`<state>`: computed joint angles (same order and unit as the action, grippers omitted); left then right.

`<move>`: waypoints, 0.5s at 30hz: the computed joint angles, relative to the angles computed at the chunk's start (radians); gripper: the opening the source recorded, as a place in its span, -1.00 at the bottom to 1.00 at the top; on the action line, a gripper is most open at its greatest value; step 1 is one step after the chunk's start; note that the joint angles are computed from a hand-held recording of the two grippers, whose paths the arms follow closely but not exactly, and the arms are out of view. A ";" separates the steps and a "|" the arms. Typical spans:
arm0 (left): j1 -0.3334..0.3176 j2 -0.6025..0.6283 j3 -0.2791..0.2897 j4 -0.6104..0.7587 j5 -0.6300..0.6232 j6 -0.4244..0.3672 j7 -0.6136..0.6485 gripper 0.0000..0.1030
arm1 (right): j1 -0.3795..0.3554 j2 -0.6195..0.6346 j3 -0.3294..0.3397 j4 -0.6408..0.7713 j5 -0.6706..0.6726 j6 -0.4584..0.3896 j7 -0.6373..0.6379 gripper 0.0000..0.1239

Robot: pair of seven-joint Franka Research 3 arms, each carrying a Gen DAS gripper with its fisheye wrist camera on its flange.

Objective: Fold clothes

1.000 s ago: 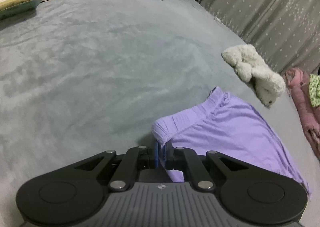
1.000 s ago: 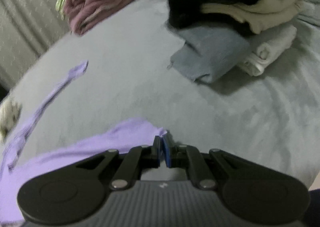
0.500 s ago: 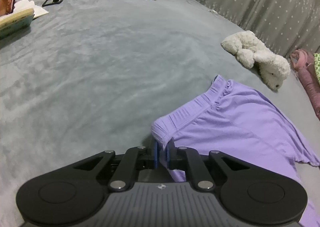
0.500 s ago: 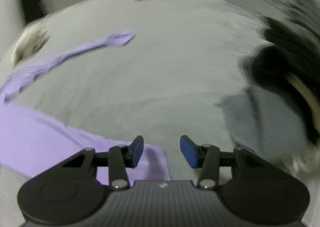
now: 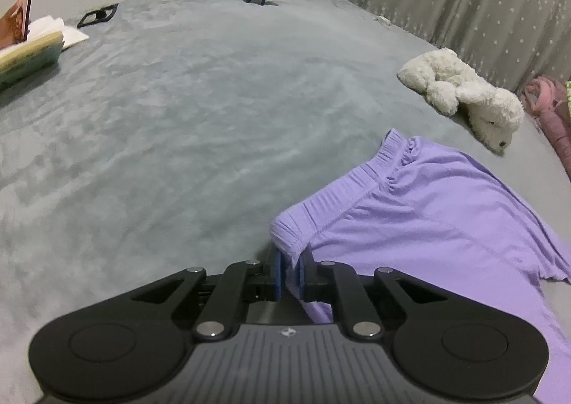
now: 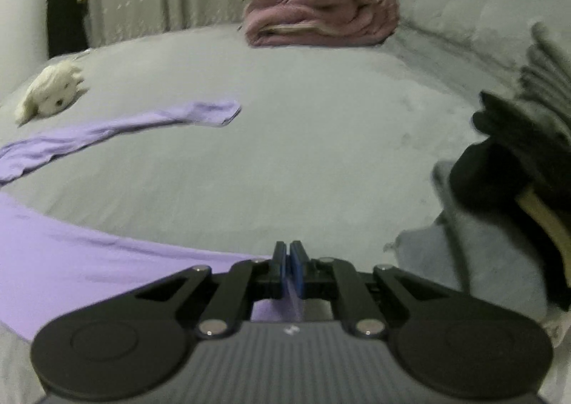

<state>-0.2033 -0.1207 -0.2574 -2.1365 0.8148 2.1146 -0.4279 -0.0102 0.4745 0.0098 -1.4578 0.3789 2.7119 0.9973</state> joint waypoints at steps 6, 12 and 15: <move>0.000 0.001 0.003 0.002 -0.009 -0.001 0.008 -0.73 | 0.061 0.062 -0.065 0.070 -0.123 -0.008 0.131 -0.93; 0.005 -0.012 0.004 -0.010 -0.017 0.020 -0.009 -0.66 | 0.080 0.116 -0.082 0.123 -0.211 -0.030 0.177 -0.93; 0.007 -0.026 -0.002 -0.016 -0.014 0.014 -0.040 -0.47 | 0.076 0.119 -0.077 0.113 -0.218 -0.011 0.184 -0.92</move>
<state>-0.1963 -0.1462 -0.2593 -2.1524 0.8006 2.1291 -0.4683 0.0657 0.5931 -0.0668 -1.3446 0.1606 2.7005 1.1814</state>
